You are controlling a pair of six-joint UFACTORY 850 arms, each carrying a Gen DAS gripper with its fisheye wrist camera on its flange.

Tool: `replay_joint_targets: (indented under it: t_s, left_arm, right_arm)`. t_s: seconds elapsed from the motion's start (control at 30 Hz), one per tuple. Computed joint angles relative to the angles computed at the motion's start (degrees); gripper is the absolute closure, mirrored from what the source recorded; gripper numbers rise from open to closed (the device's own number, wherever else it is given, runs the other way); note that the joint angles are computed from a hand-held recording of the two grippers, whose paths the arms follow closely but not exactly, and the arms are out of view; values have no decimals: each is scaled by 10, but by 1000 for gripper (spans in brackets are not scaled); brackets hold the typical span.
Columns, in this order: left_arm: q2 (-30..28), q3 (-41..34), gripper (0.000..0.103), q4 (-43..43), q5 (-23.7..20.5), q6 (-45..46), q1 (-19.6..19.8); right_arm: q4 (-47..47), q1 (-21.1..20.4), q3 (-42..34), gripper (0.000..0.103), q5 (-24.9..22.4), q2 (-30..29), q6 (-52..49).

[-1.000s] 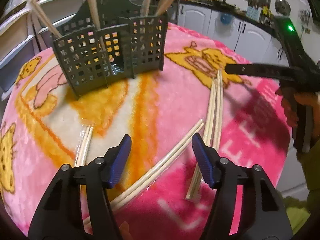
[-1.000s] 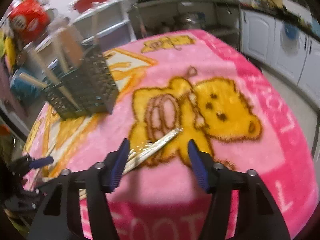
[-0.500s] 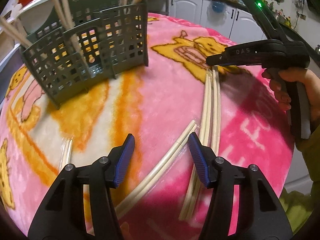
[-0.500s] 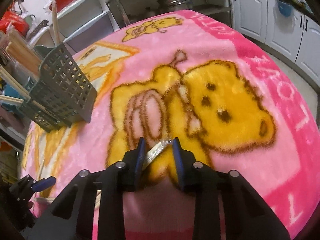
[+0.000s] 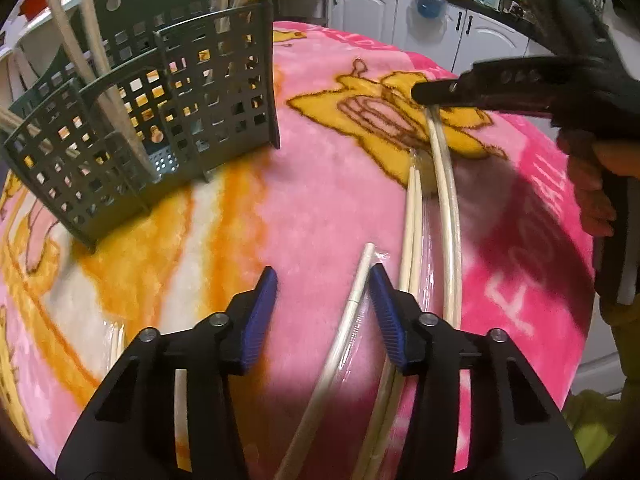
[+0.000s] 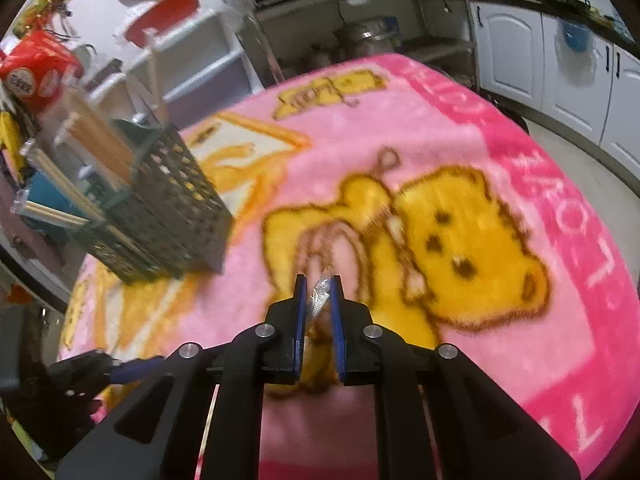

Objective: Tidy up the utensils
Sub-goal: 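Lift the chopsticks upright with the right tool and carry them over the caddy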

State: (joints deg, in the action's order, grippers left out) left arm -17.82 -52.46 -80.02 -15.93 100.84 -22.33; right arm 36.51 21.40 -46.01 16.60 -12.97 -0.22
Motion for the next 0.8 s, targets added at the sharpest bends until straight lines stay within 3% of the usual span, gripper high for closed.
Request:
replay_joint_targets:
  t_s: [0.17,0.3,0.47,0.8]
  left_arm:
    - [-18,-29,84,78,-11,-89,-4]
    - [-32,-54,99,134,-46,-151,3]
    - [-30,-61,100,130,-61,-153,10]
    - [20,-43,100,16,-90,-68,40]
  right_arm:
    - [1,10,3,93,13,23,-23]
    - [-1,26,5,94,29,42,-48]
    - [17,44,2,94,41,60,-92]
    - [20,77,-5,95,59,89,-134]
